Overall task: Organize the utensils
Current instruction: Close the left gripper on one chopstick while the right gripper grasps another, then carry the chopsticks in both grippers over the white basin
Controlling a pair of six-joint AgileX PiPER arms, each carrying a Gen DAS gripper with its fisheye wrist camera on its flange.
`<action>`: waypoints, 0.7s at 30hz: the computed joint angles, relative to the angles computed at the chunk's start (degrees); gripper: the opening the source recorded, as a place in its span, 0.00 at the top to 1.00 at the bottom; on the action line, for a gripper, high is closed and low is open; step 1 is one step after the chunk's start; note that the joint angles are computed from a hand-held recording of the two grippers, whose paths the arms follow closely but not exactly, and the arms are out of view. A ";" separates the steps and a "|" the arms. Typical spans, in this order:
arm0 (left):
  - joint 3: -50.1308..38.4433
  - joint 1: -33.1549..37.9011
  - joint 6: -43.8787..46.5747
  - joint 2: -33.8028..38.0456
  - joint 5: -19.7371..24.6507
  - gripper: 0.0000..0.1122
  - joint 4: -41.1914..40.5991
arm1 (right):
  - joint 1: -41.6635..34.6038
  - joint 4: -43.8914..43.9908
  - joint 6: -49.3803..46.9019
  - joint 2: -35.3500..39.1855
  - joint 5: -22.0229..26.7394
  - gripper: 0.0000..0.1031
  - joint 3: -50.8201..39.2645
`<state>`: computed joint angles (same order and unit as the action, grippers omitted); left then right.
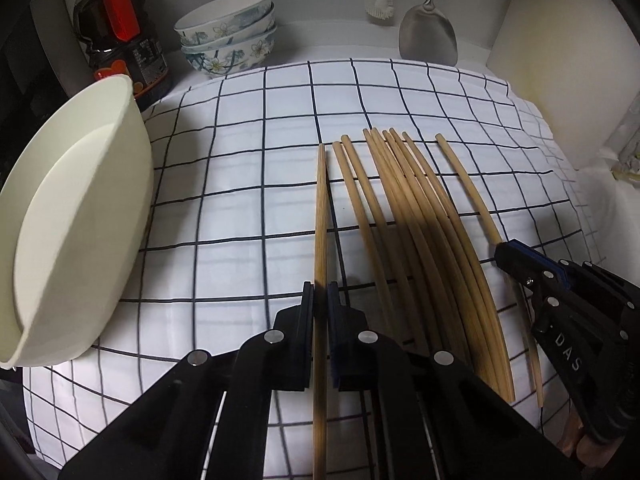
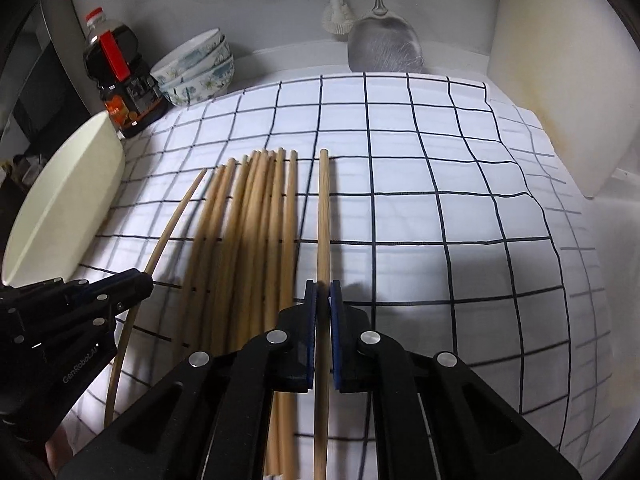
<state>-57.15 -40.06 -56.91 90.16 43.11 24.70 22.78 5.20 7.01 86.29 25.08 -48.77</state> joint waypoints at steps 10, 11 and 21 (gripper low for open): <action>-0.22 4.33 11.99 -12.44 5.39 0.94 -6.25 | 7.57 -4.81 11.72 -6.40 7.20 0.94 -5.06; -0.40 5.12 13.30 -14.11 6.12 0.94 -6.67 | 8.99 -5.95 13.50 -6.75 7.86 0.94 -6.11; -0.26 26.07 31.12 -27.34 10.33 0.94 -14.63 | 21.75 -10.51 21.34 2.08 11.84 0.94 -23.96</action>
<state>-57.41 -13.99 -25.79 62.82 53.44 10.07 44.53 -5.30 28.35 88.37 36.93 -72.73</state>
